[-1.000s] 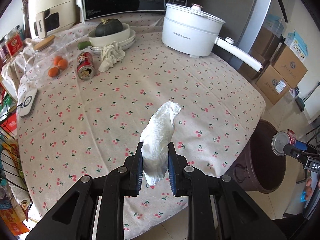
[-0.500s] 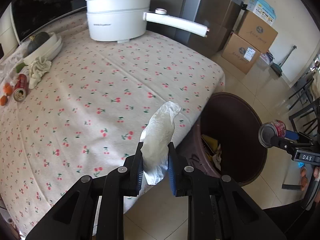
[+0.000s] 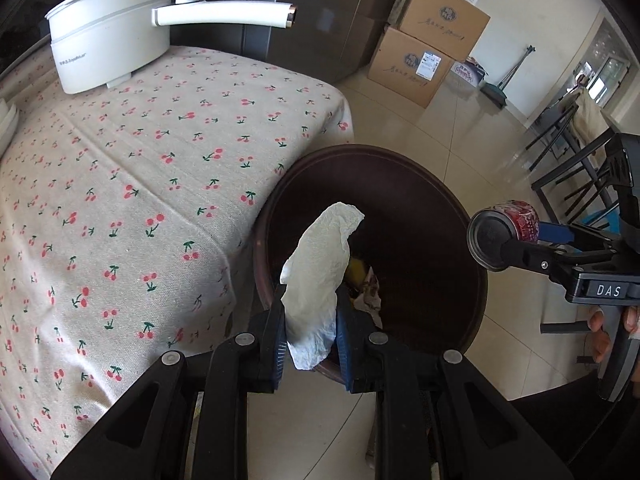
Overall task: Collect trash
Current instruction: 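Open the left tool to drop the tissue into the bin while the right tool drops the can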
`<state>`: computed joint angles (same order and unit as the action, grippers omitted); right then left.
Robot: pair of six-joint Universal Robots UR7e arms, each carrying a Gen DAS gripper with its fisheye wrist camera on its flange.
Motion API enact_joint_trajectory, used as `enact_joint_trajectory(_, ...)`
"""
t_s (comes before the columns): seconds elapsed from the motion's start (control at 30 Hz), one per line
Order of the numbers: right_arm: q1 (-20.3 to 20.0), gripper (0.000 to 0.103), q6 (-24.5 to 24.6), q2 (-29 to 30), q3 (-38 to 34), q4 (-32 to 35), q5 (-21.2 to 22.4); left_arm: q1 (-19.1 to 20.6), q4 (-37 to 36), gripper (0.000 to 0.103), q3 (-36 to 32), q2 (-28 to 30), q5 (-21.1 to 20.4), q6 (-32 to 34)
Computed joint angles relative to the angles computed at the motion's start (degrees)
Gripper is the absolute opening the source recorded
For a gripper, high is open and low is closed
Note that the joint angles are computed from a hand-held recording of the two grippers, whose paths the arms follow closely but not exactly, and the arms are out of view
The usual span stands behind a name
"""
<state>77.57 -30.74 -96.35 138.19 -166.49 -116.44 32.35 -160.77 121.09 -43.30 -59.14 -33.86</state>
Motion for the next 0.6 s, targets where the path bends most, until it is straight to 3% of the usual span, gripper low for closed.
enact_joint_trajectory(0.1, 0.17, 0.088, 0.1, 0.36, -0.21, 0.05, -0.19, 0.41, 0.25, 0.034, -0.79, 0.4, -1.03, 0.99)
enact_joint_trajectory(0.27, 0.41, 0.088, 0.0, 0.87, -0.31, -0.02, -0.43, 0.28, 2.85, 0.054, -1.04, -0.32, 1.2, 0.18)
enact_joint_trajectory(0.33, 0.57, 0.088, 0.05, 1.04, -0.25, -0.12, -0.57, 0.18, 4.46, 0.07, -1.05, -0.82, 2.12, -0.63)
enact_joint_trajectory(0.4, 0.71, 0.088, 0.13, 1.22, -0.21, -0.2, -0.72, -0.12, 6.12, 0.079, -0.75, -1.43, 3.39, -1.61)
enact_joint_trajectory(0.6, 1.04, 0.088, 0.37, 1.67, -0.21, -0.46, -1.11, -0.44, 9.49, 0.089, 0.71, -3.63, 5.91, -4.0)
